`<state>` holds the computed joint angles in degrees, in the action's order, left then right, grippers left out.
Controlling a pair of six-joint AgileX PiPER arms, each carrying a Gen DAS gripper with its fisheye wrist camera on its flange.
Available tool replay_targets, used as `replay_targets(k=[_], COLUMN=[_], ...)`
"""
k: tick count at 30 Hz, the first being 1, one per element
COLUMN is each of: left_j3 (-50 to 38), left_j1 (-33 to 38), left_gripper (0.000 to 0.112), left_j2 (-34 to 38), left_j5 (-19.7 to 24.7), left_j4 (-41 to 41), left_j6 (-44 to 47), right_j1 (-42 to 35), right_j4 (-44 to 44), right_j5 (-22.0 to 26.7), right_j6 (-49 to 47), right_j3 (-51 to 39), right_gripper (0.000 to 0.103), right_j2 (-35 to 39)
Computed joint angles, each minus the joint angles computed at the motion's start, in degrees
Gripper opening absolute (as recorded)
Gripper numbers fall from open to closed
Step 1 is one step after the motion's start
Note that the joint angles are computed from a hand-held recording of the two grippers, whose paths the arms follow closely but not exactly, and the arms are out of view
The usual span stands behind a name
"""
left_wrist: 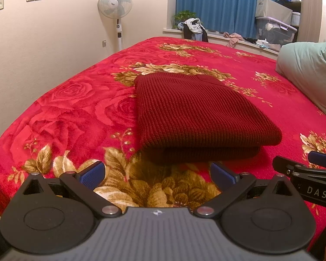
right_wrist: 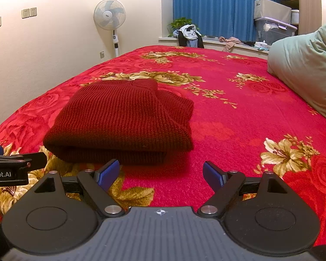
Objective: Fold small clothes
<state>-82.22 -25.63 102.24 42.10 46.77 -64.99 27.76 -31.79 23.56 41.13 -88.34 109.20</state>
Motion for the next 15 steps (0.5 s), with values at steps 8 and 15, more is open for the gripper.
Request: replay_targets(k=[8,15], left_j3=[0.03,0.37], left_j1=[-0.02,-0.04], left_gripper=[0.103,0.103], left_j2=[-0.02,-0.08], left_j5=[-0.04,-0.38], left_j4=[0.05,0.82], left_j6=[-0.07,-0.70], right_j1=[-0.11,-0.47], right_j4=[0.40,1.49], right_j5=[-0.17,-0.49], right_j6=[-0.53,-1.88], right_j3=[0.18,0.45], right_gripper=[0.085,0.085], right_j2=[-0.09,-0.28])
